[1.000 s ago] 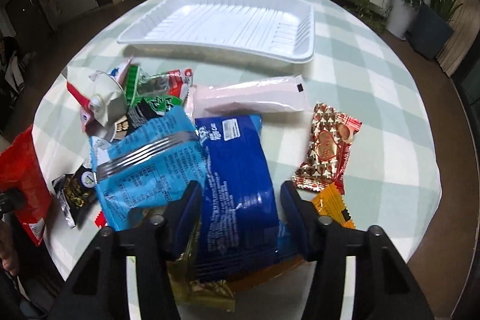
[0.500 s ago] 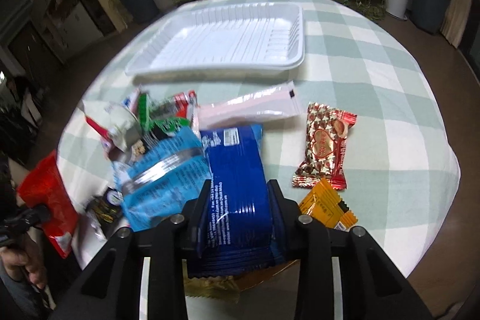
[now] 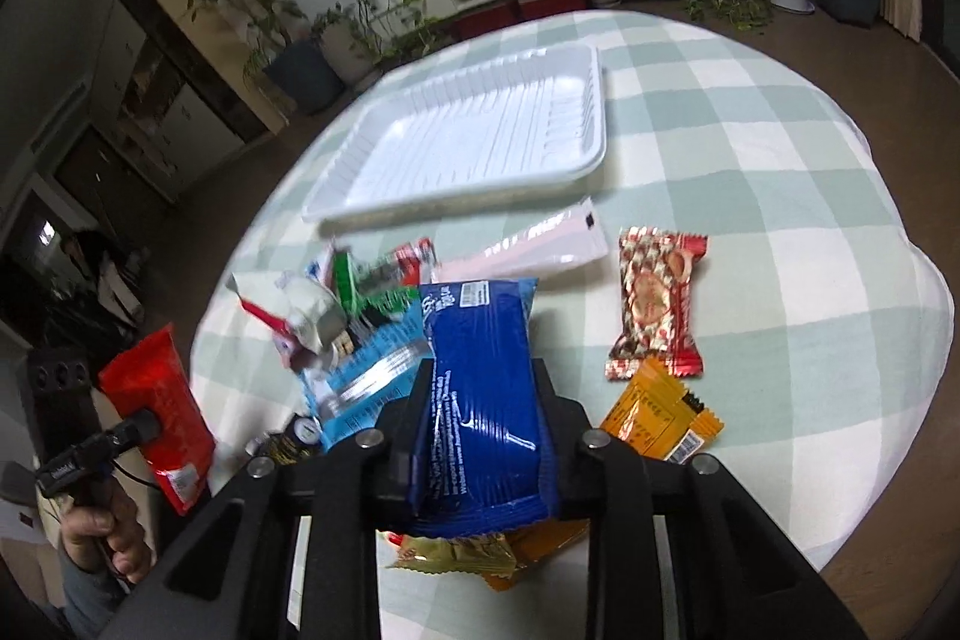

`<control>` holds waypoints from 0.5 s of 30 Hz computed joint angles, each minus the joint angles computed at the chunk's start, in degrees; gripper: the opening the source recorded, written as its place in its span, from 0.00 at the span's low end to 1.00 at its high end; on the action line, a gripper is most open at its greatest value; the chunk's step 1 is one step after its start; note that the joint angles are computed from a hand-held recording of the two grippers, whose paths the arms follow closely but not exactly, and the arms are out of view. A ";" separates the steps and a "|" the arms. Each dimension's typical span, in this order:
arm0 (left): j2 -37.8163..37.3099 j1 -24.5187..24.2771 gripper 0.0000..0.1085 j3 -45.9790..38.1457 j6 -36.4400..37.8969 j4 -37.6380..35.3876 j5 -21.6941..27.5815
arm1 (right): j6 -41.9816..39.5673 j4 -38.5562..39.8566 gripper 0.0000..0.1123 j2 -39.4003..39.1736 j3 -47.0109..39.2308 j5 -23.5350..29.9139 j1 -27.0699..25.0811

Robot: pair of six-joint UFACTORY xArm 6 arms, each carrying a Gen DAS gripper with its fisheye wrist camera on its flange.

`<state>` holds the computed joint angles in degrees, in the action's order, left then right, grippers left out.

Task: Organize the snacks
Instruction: 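Carry the red bag and blue pack into the white tray with both tools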

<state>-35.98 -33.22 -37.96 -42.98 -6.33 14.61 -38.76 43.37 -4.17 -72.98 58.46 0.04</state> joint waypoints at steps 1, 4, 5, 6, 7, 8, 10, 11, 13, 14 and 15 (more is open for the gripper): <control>0.04 0.33 0.30 -0.25 1.11 -1.12 -0.08 | -0.23 0.65 0.26 -0.15 -0.08 0.06 -0.31; 0.31 1.67 0.30 -1.83 5.12 -4.53 0.68 | -0.99 3.49 0.26 -0.11 -1.16 0.51 -1.64; 0.69 2.43 0.30 -2.93 7.05 -5.98 1.27 | -1.10 4.49 0.26 0.22 -1.83 0.15 -2.14; 1.25 3.42 0.30 -4.40 8.98 -7.19 2.19 | -0.95 4.85 0.26 0.57 -2.33 -0.68 -2.42; 1.57 4.22 0.30 -5.48 10.50 -8.17 2.95 | -0.54 5.19 0.26 1.20 -3.12 -1.59 -2.72; 2.61 5.57 0.30 -7.69 12.98 -9.54 4.34 | -0.01 5.22 0.26 1.74 -3.86 -2.14 -2.91; 5.23 8.15 0.30 -12.09 16.93 -11.42 6.86 | 1.85 5.24 0.26 4.03 -6.57 -4.30 -3.29; 6.65 9.36 0.30 -14.29 18.50 -12.03 8.25 | 2.88 5.78 0.26 5.83 -8.83 -5.38 -3.37; 10.68 11.89 0.30 -20.22 20.54 -11.70 12.06 | 4.08 6.30 0.26 8.50 -12.48 -6.36 -3.05; 13.37 13.19 0.30 -23.98 22.30 -12.20 14.41 | 5.04 5.90 0.26 10.72 -15.57 -7.42 -2.21; 15.56 14.16 0.30 -26.93 23.49 -12.64 16.09 | 5.49 5.50 0.26 12.11 -17.49 -8.12 -1.53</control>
